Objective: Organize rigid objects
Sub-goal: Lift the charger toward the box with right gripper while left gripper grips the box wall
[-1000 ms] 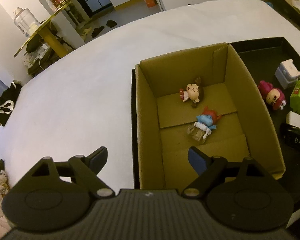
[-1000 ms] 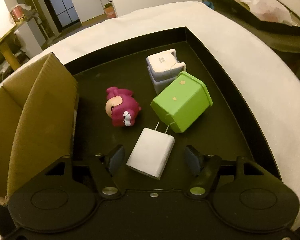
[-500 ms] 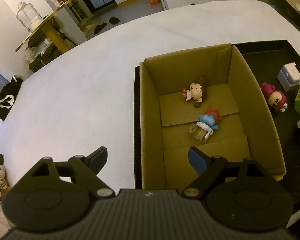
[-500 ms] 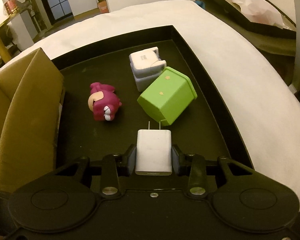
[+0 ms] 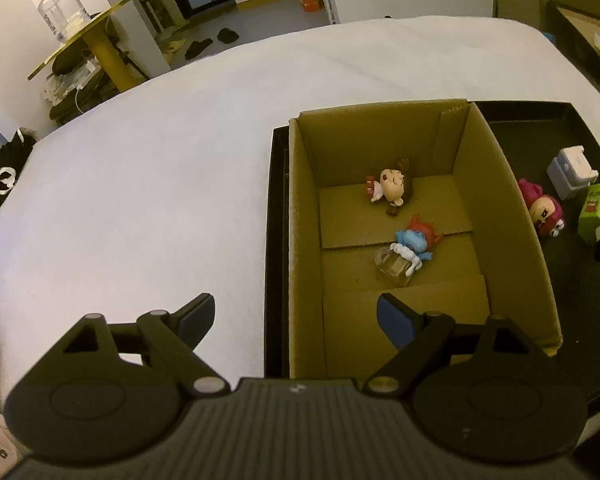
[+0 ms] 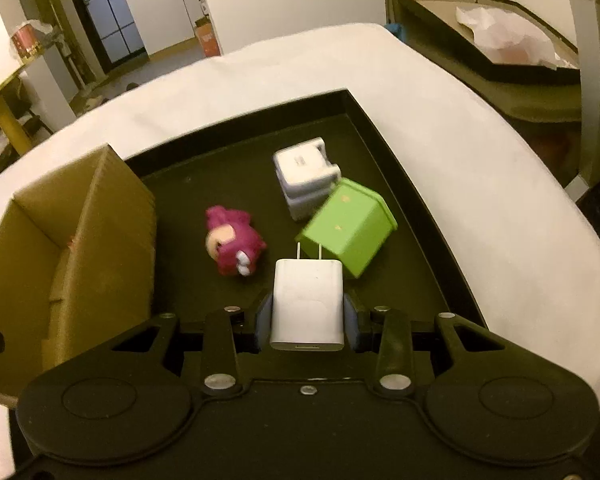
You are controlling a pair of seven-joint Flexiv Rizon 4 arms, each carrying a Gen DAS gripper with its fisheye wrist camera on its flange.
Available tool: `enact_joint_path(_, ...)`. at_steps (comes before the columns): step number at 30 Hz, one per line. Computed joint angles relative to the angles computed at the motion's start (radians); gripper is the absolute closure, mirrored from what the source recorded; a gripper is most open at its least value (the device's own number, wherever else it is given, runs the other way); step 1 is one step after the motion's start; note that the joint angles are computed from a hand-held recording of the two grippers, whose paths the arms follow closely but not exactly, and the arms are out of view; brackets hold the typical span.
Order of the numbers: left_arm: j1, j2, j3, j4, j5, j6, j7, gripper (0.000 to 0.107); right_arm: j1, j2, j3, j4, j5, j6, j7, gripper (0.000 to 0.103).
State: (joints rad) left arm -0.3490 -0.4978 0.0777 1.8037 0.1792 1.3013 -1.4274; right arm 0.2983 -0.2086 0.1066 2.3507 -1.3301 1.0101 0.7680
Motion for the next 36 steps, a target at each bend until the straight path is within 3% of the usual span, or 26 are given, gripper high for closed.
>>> enact_joint_path(14, 0.071, 0.011, -0.07, 0.059, -0.122, 0.06, 0.071, 0.02, 0.029, 0.021, 0.014, -0.071, -0.007, -0.104, -0.093, 0.067)
enact_joint_path(20, 0.051, 0.006, -0.042, 0.055, -0.124, 0.062, 0.062, 0.02, 0.036, 0.02, 0.015, -0.104, -0.037, -0.118, -0.12, 0.067)
enact_joint_path(29, 0.084, 0.005, -0.072, 0.067, -0.166, 0.068, 0.084, 0.02, 0.032, -0.014, 0.003, -0.161, -0.099, -0.055, -0.159, 0.067)
enact_joint_path(36, 0.126, 0.001, -0.12, 0.085, -0.219, 0.088, 0.134, 0.024, 0.059, -0.063, -0.006, -0.234, -0.089, -0.044, -0.289, 0.067)
